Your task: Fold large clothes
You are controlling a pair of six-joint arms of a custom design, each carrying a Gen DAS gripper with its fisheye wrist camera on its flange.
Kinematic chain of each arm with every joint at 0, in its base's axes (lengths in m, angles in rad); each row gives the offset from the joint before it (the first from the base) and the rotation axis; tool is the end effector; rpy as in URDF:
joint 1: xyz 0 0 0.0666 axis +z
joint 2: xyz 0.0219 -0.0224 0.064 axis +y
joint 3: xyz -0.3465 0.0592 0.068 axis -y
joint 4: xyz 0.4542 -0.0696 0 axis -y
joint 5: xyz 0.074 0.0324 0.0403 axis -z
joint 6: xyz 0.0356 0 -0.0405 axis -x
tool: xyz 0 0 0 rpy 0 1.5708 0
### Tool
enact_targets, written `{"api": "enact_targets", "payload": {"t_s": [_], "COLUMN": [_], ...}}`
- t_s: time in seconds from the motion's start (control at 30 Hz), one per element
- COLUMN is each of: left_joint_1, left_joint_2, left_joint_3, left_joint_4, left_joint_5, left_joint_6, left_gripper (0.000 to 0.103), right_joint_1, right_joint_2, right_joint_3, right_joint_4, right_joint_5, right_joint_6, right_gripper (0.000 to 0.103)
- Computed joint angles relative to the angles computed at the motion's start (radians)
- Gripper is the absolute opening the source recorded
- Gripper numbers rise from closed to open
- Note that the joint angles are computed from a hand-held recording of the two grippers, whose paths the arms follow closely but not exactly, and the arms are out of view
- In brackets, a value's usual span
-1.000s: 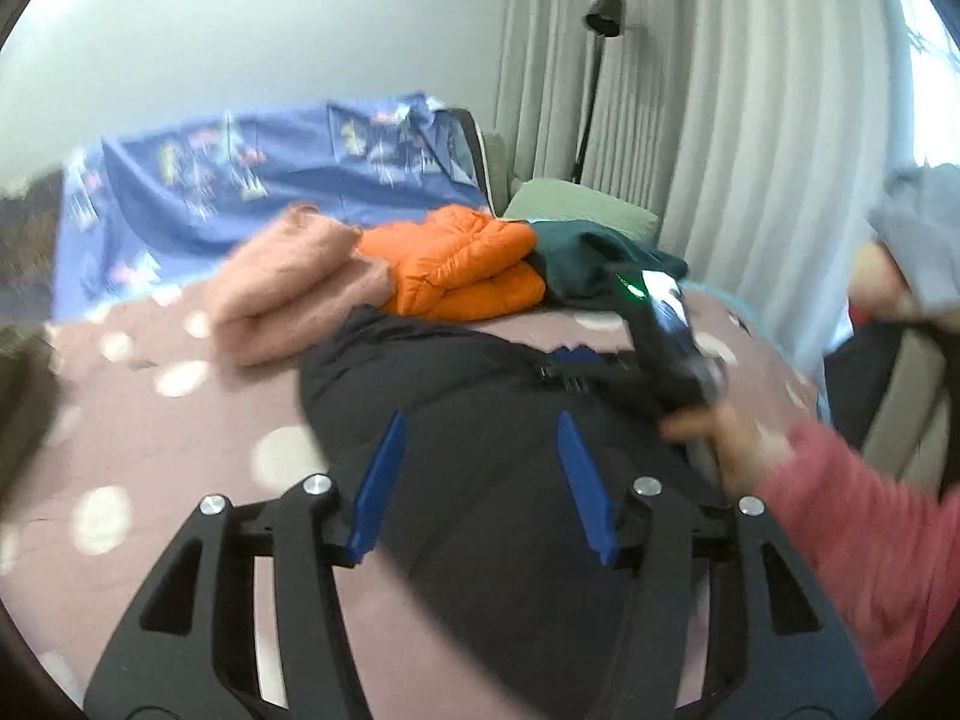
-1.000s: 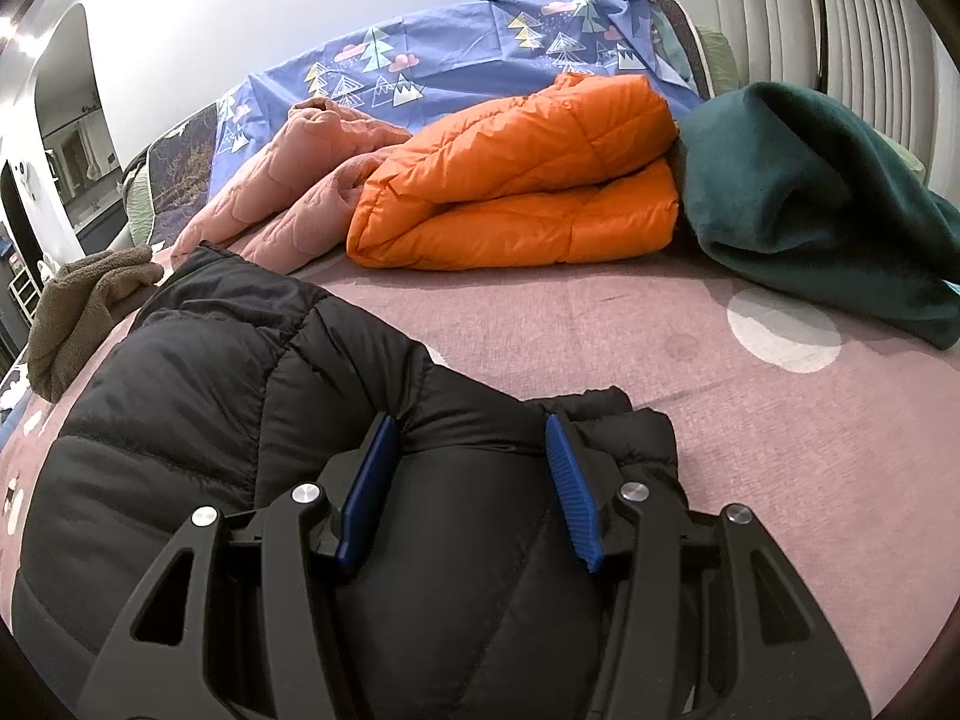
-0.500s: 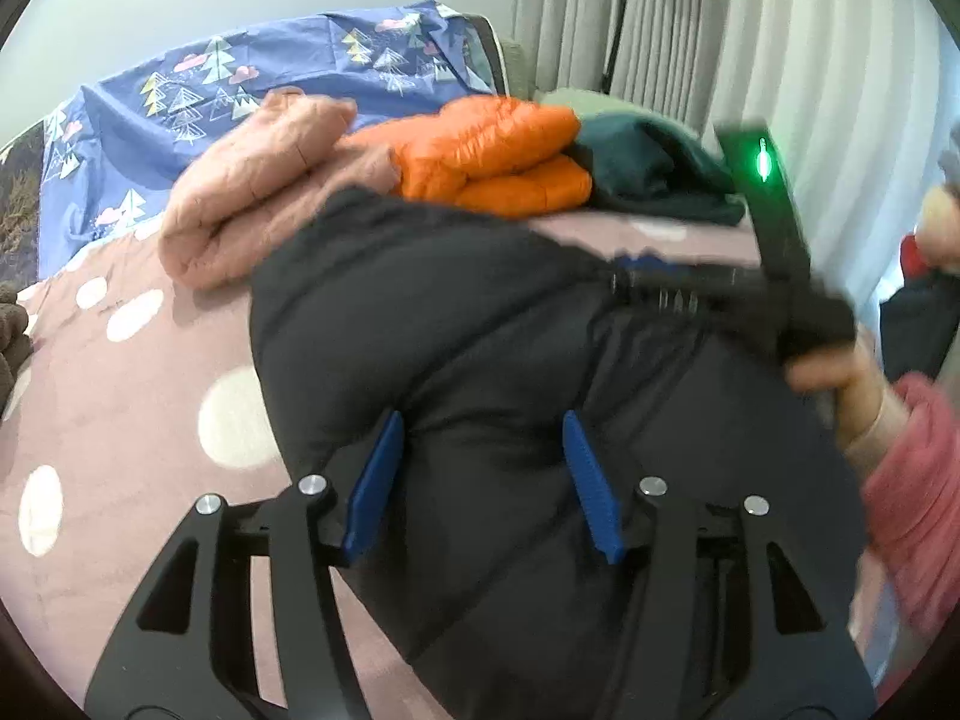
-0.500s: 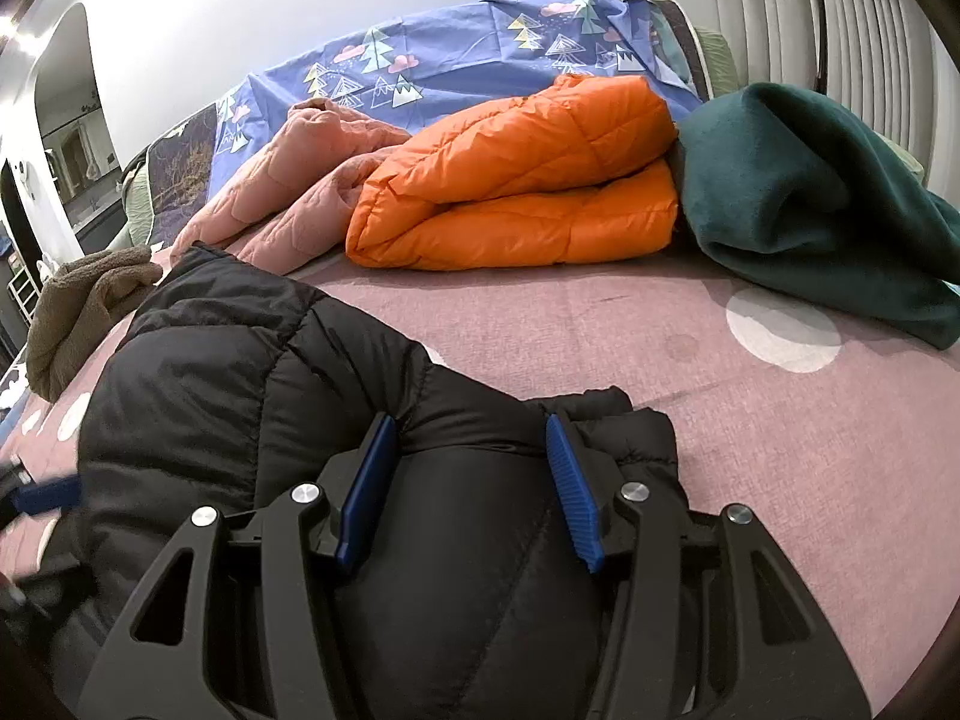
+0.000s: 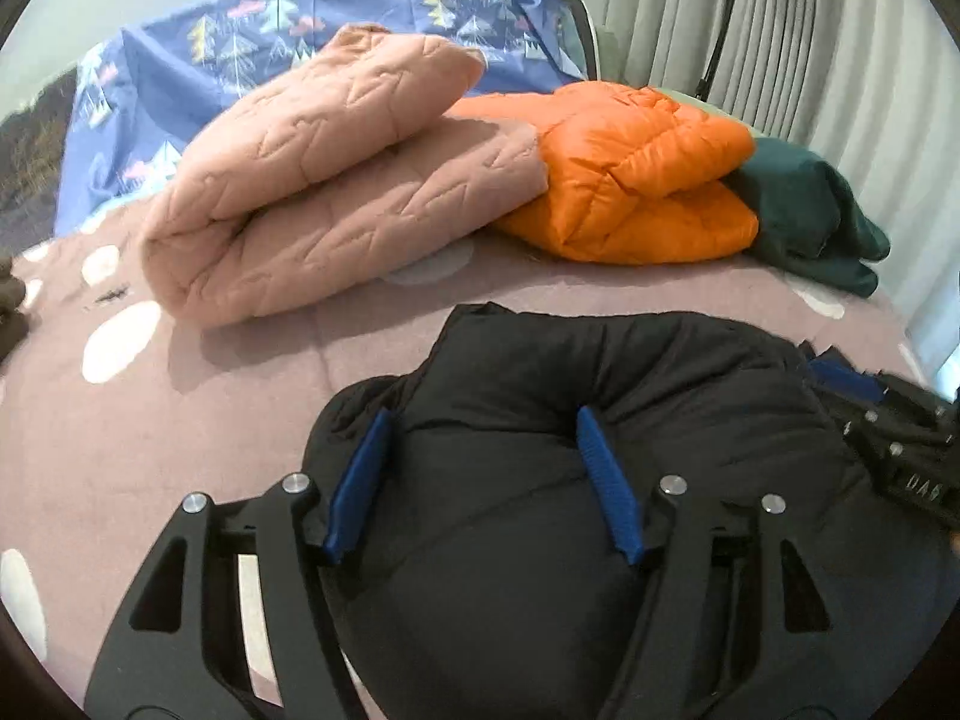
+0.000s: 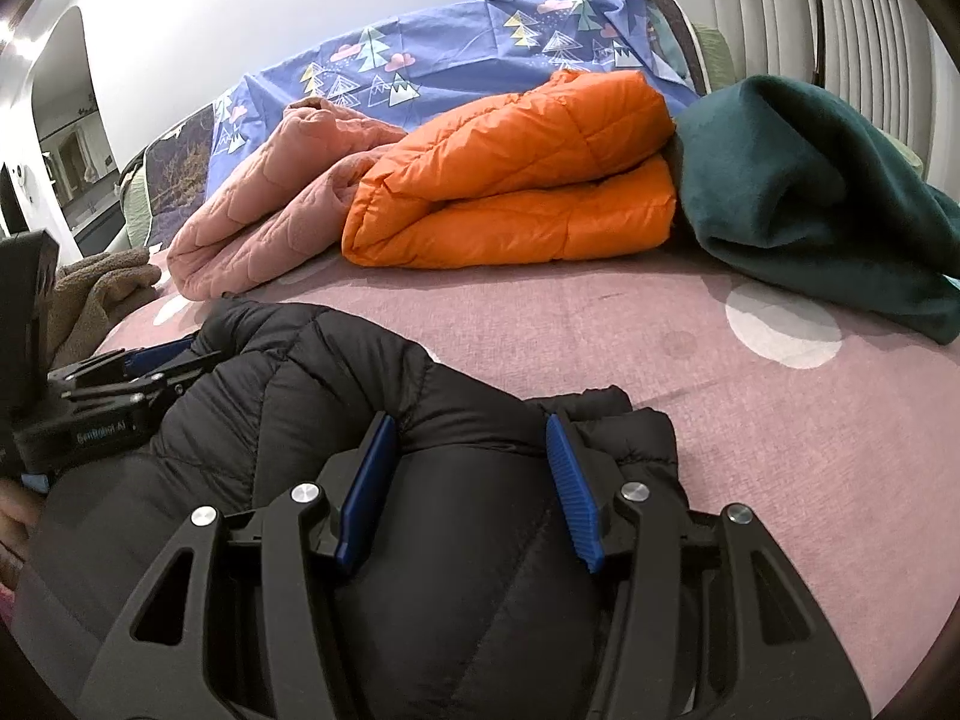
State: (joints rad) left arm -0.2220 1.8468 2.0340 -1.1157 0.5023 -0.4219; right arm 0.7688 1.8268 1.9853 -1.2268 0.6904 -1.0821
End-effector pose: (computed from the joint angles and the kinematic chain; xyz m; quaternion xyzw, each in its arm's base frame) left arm 0.6701 -0.1692 0.4456 0.3652 0.8471 -0.2041 0.3278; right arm 0.4995 0.4511 0.4313 0.2253 0.8872 -0.0102 0.4026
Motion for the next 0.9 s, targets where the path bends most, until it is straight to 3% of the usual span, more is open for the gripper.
{"api": "enact_targets", "payload": {"t_s": [0.23,0.3,0.33,0.37,0.43,0.47,0.5,0.53,0.57,0.63,0.83,0.9], "left_joint_1": [-0.009,0.000,0.010,0.029,0.045,0.042,0.026,0.014,0.014,0.014,0.002,0.005], "left_joint_2": [-0.033,-0.047,-0.057,-0.086,-0.139,-0.171,-0.194,-0.228,-0.245,-0.232,-0.266,-0.262], "left_joint_3": [-0.023,-0.010,-0.005,-0.019,-0.065,-0.104,-0.149,-0.232,-0.272,-0.255,-0.292,-0.288], "left_joint_4": [0.017,-0.020,-0.045,-0.070,-0.087,-0.095,-0.091,-0.036,0.003,-0.027,0.012,0.010], "left_joint_5": [-0.058,-0.056,-0.026,0.057,0.148,0.137,0.076,0.027,0.034,0.024,-0.019,-0.013], "left_joint_6": [-0.022,-0.004,0.007,0.011,-0.025,-0.077,-0.121,-0.156,-0.151,-0.144,-0.160,-0.160], "left_gripper": [0.066,0.066,0.066,0.069,0.075,0.077,0.079,0.079,0.079,0.079,0.079,0.079], "right_joint_1": [0.000,0.001,0.002,0.003,0.004,0.005,0.004,0.003,0.003,0.007,0.049,0.081], "right_joint_2": [-0.001,0.005,0.010,0.015,0.020,0.019,0.016,0.016,0.018,0.043,0.083,0.040], "right_joint_3": [0.001,0.012,0.020,0.028,0.035,0.033,0.029,0.030,0.035,0.074,0.198,0.172], "right_joint_4": [0.001,-0.012,-0.022,-0.030,-0.036,-0.034,-0.029,-0.031,-0.037,-0.081,-0.261,-0.234], "right_joint_5": [-0.001,0.005,0.008,0.011,0.014,0.013,0.010,0.004,0.002,0.012,0.059,0.067], "right_joint_6": [0.009,0.007,0.006,0.006,0.007,0.004,0.003,0.002,0.003,0.006,-0.045,-0.062], "right_gripper": [0.052,0.052,0.053,0.053,0.054,0.054,0.054,0.054,0.054,0.054,0.058,0.050]}}
